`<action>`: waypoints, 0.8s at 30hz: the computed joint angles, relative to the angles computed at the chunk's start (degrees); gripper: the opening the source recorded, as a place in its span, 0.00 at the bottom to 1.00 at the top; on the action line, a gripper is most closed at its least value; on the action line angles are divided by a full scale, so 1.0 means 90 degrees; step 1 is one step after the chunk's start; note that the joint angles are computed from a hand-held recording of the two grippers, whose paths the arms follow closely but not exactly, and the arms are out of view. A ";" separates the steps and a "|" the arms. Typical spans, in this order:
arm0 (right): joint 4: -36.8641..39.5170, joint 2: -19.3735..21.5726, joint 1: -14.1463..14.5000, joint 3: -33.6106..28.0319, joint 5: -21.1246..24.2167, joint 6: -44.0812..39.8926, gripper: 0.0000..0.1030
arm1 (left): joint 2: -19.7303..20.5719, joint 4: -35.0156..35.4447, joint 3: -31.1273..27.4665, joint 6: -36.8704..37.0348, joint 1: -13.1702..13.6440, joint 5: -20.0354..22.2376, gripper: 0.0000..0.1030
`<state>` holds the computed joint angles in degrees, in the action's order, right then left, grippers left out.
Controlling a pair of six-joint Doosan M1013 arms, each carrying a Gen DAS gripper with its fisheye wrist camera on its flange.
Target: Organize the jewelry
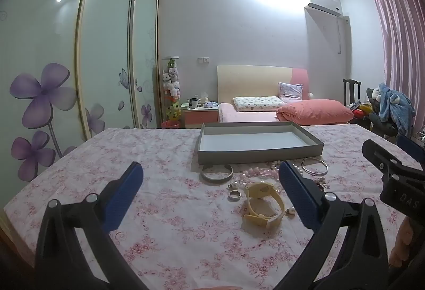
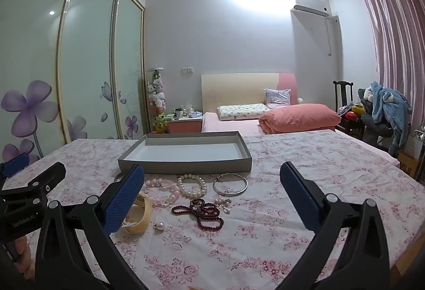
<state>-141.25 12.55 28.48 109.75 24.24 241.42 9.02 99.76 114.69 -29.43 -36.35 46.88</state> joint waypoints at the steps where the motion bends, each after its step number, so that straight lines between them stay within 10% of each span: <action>1: -0.0008 0.0002 0.0004 0.0004 0.0031 -0.0006 0.98 | -0.0001 -0.0010 -0.0002 -0.0004 0.0001 -0.0004 0.96; 24: 0.0017 0.0004 0.0000 0.0009 0.0006 -0.0040 0.98 | -0.0006 -0.0033 -0.0004 0.0003 0.0004 -0.0029 0.96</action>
